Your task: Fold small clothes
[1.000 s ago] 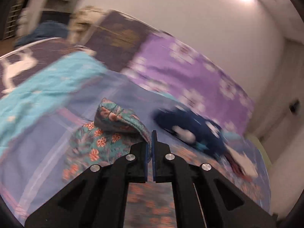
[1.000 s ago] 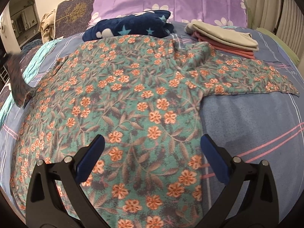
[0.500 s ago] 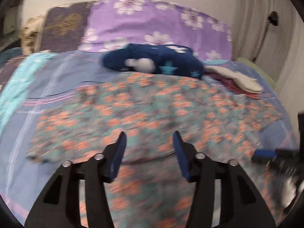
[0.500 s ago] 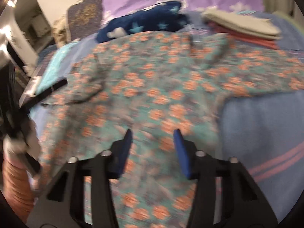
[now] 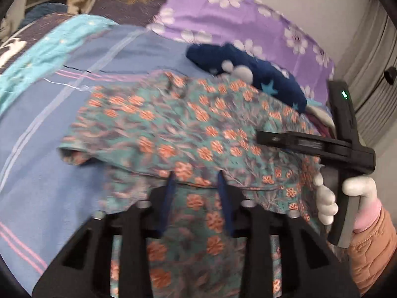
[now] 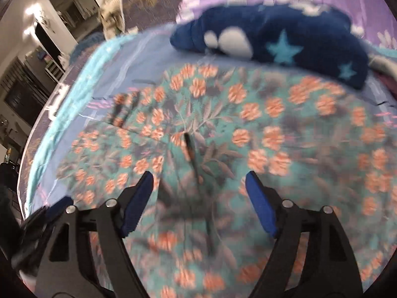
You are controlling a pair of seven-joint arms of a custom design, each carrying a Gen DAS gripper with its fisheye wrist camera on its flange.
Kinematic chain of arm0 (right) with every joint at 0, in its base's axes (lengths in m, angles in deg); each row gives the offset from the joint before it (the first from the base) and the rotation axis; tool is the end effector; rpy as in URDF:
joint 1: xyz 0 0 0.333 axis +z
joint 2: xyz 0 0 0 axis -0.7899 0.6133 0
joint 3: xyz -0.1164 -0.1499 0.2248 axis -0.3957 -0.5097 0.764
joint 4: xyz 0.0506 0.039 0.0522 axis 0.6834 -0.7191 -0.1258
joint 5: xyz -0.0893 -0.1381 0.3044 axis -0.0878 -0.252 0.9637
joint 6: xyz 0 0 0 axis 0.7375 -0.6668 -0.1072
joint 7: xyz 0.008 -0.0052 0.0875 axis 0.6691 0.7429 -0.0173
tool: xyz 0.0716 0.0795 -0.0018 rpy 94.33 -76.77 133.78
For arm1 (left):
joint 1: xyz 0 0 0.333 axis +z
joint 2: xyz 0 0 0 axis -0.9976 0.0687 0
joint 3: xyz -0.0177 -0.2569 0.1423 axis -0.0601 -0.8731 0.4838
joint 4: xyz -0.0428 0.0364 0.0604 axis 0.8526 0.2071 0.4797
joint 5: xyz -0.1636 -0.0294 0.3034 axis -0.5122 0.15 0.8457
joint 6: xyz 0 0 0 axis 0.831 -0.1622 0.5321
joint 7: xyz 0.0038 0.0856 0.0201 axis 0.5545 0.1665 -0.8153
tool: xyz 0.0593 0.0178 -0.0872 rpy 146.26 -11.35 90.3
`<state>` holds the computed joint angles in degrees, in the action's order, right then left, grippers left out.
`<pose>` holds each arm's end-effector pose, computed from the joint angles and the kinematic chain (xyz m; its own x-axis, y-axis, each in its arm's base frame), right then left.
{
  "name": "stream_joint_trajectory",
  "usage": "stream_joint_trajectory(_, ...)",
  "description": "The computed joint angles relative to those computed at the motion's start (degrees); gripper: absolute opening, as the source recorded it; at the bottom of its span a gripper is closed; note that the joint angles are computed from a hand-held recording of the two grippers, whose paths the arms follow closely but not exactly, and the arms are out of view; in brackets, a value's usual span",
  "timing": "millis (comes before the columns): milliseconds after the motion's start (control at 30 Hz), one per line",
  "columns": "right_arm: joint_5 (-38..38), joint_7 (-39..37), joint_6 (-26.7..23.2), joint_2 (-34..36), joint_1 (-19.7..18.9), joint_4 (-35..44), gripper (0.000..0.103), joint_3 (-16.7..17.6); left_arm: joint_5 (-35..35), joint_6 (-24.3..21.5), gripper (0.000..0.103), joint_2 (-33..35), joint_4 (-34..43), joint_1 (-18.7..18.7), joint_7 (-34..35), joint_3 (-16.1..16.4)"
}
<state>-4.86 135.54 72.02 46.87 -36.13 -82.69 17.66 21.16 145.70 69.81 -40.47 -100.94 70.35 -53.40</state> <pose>0.5426 0.2216 0.5018 -0.0030 -0.9716 -0.2367 -0.8767 0.1164 -0.4666 0.4911 -0.3308 0.4946 -0.2799 -0.9045 0.3218 -0.7924 0.0285 -0.6093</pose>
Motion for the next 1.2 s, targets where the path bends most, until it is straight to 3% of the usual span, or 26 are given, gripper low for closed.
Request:
stream_joint_trajectory(33,-1.98,-0.12,-1.18,0.05,1.47,0.77,0.008,-1.34,-0.05,-1.08,0.017,0.97,0.98,-0.17,0.34,-0.26)
stream_joint_trajectory(133,7.3,-6.99,6.64,-6.63,-0.76,-5.75,0.007,0.42,0.41,-1.06,0.016,2.7,1.55,-0.48,2.72,-1.06)
stream_joint_trajectory(233,-0.36,0.88,10.55,-15.85,-1.19,-12.31,0.007,-2.21,4.02,-0.38,0.016,2.91,1.56,-1.53,-0.19,-0.14)
stream_joint_trajectory(400,-11.3,12.65,4.83,-23.7,-5.78,-18.7,0.009,-5.09,3.62,1.38,0.016,2.79,0.44,-0.29,-1.59,-0.94)
stream_joint_trajectory(500,1.7,4.36,4.6,-23.65,-0.71,-22.77,0.017,-12.75,5.34,1.48,0.016,2.79,0.51,-0.78,-4.23,-0.09)
stream_joint_trajectory(600,-0.31,7.49,4.33,-23.87,-3.18,-24.75,0.028,-11.36,7.64,1.35,0.016,2.29,0.2,-1.24,-6.97,0.65)
stream_joint_trajectory(633,-0.07,7.71,5.2,-24.23,-3.21,-25.59,0.035,-11.35,7.91,1.45,0.016,2.04,-0.08,-1.16,-7.53,0.74)
stream_joint_trajectory(700,0.72,6.58,6.0,-25.76,-2.76,-27.2,0.039,-11.96,7.9,1.65,0.017,1.66,-0.52,-0.79,-7.98,0.7)
stream_joint_trajectory(833,-3.6,6.49,4.05,-28.37,-3.32,-28.98,0.052,-10.74,8.52,2.44,0.016,1.39,-1.13,-0.45,-10.36,1.46)
stream_joint_trajectory(900,-2.83,4.5,3.42,-28.87,-2.17,-29.96,0.051,-11.89,9.61,2.8,0.016,1.28,-1.38,-0.5,-13.12,2.32)
stream_joint_trajectory(967,-4.57,5.53,3.93,-29.99,-3.05,-31.45,0.02,-11.04,7.92,4.03,0.016,1.12,-2.17,0.64,-13.75,1.76)
stream_joint_trajectory(1000,-5.83,7.15,5.16,-30.38,-3.89,-32.21,0.018,-10.37,6.05,4.67,0.016,0.98,-2.67,1.61,-12.73,0.85)
stream_joint_trajectory(1067,-9.17,12.7,3.19,-30.4,-6.55,-31.56,0.015,-8.31,6.59,5.26,0.016,0.45,-3.44,1.47,-14.06,1.27)
stream_joint_trajectory(1100,-14.3,18.99,-1.7,-30.1,-9.98,-29.52,0.016,-4.81,7.99,5.21,0.016,0.08,-3.67,1.0,-15.28,1.88)
stream_joint_trajectory(1167,-23.58,28.24,-9.24,-29.54,-13.31,-25.7,0.027,0.08,11.9,4.97,0.016,-0.68,-3.95,-0.1,-18.0,3.25)
stream_joint_trajectory(1200,-27.29,30.16,-9.87,-29.43,-13.46,-24.2,0.028,1.45,13.54,4.98,0.016,-1.04,-4.07,-0.42,-18.92,3.68)
